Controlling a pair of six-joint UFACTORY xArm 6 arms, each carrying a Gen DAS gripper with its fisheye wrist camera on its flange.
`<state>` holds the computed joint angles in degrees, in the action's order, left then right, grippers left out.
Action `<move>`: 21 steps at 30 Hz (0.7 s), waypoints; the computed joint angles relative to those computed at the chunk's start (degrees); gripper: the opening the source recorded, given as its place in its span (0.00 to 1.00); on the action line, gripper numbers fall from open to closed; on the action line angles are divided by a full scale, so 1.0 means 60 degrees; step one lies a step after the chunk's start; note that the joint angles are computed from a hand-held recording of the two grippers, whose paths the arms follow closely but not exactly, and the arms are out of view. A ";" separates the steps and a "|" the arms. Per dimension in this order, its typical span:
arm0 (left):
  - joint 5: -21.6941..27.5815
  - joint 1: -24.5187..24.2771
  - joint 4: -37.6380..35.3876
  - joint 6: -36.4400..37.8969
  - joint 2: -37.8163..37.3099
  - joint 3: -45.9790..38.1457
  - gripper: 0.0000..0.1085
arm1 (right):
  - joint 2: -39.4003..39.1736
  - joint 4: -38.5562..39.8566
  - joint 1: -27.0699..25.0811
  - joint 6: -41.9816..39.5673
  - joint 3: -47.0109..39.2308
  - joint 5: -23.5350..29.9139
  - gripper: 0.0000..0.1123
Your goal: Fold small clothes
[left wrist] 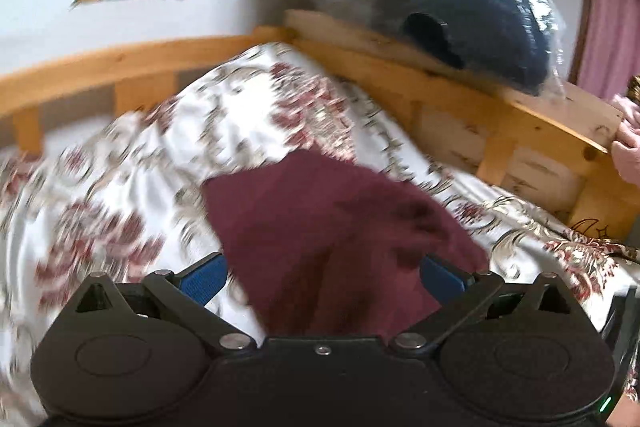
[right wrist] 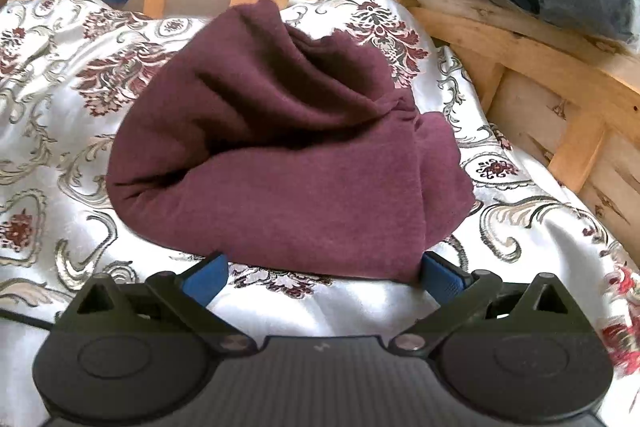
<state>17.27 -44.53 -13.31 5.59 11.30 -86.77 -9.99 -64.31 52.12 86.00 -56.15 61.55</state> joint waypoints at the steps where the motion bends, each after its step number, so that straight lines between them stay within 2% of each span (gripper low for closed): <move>1: -0.0411 0.0010 -0.0074 -0.0050 -0.0228 0.0539 0.94 | -0.0219 0.0058 -0.0018 -0.0024 0.0132 -0.0113 0.92; 3: -0.1186 0.0041 0.0000 -0.0297 -0.0522 0.1430 0.94 | -0.0556 0.0266 -0.0001 -0.0020 0.0209 -0.0018 0.92; 6: -0.0841 0.0056 0.0407 -0.0164 -0.0446 0.1487 0.94 | -0.1047 0.0160 0.0089 0.0376 0.0218 0.0409 0.92; 8: -0.1078 -0.0002 0.0704 -0.0021 -0.0333 0.1477 0.94 | -0.1360 -0.0129 0.0061 0.0773 0.0236 0.0524 0.92; 11: -0.1487 -0.0132 0.1073 0.0234 -0.0203 0.1524 0.94 | -0.1702 -0.0482 -0.0406 0.1176 0.0210 0.0139 0.91; 13: -0.1584 -0.0227 0.1192 0.0459 -0.0136 0.1557 0.94 | -0.1876 -0.0540 -0.1001 0.1440 0.0188 -0.0529 0.89; 16: -0.1826 -0.0481 -0.0070 0.2287 -0.0124 0.1750 0.88 | -0.1969 -0.0251 -0.2251 0.1844 0.0130 -0.2178 0.76; 18: -0.1959 -0.0533 0.0284 0.2375 -0.0070 0.1804 0.82 | -0.1758 0.0144 -0.3036 0.1995 -0.0058 -0.3251 0.66; 21: -0.2197 -0.0530 0.0929 0.2128 0.0003 0.1867 0.72 | -0.1349 0.0535 -0.3813 0.1994 -0.0320 -0.4443 0.57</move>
